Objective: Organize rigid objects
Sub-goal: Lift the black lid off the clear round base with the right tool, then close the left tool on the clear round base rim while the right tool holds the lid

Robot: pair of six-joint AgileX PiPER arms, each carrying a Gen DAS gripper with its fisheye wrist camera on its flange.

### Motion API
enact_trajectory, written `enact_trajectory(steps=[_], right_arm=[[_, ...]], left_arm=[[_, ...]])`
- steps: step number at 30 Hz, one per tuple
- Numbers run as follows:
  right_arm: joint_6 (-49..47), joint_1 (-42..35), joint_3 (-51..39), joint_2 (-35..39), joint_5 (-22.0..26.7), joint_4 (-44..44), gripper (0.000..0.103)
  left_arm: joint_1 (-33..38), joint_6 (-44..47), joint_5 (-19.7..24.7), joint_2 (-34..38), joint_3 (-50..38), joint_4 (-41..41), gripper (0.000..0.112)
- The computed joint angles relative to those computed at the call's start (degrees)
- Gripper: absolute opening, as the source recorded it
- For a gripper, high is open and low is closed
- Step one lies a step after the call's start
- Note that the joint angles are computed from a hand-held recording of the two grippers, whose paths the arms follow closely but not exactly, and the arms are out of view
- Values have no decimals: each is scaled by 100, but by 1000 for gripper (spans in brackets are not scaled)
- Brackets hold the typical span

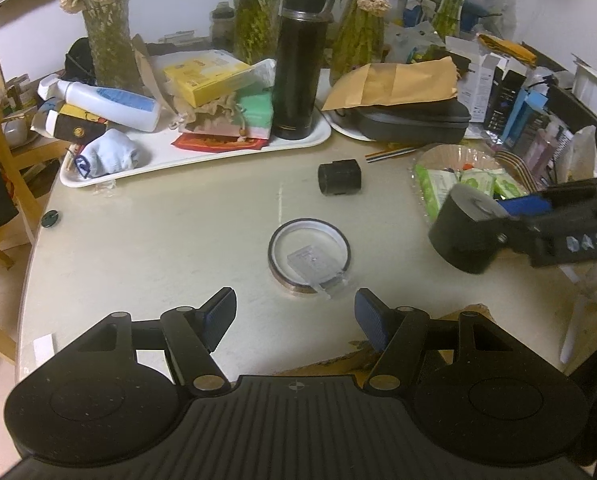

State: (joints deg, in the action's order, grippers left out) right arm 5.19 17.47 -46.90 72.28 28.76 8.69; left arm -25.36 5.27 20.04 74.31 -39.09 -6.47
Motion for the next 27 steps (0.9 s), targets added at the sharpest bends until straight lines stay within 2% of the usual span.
enact_trajectory(steps=[7, 15, 27], right_arm=[[330, 80, 275, -500, 147, -211, 61], [681, 225, 301, -477, 285, -622, 61], [344, 73, 330, -495, 310, -300, 61]], left_arm=[[-181, -345, -107, 177, -62, 343, 65], [-326, -690, -134, 514, -224, 708, 65], [-447, -1061, -199, 1381, -731, 1094, 65]])
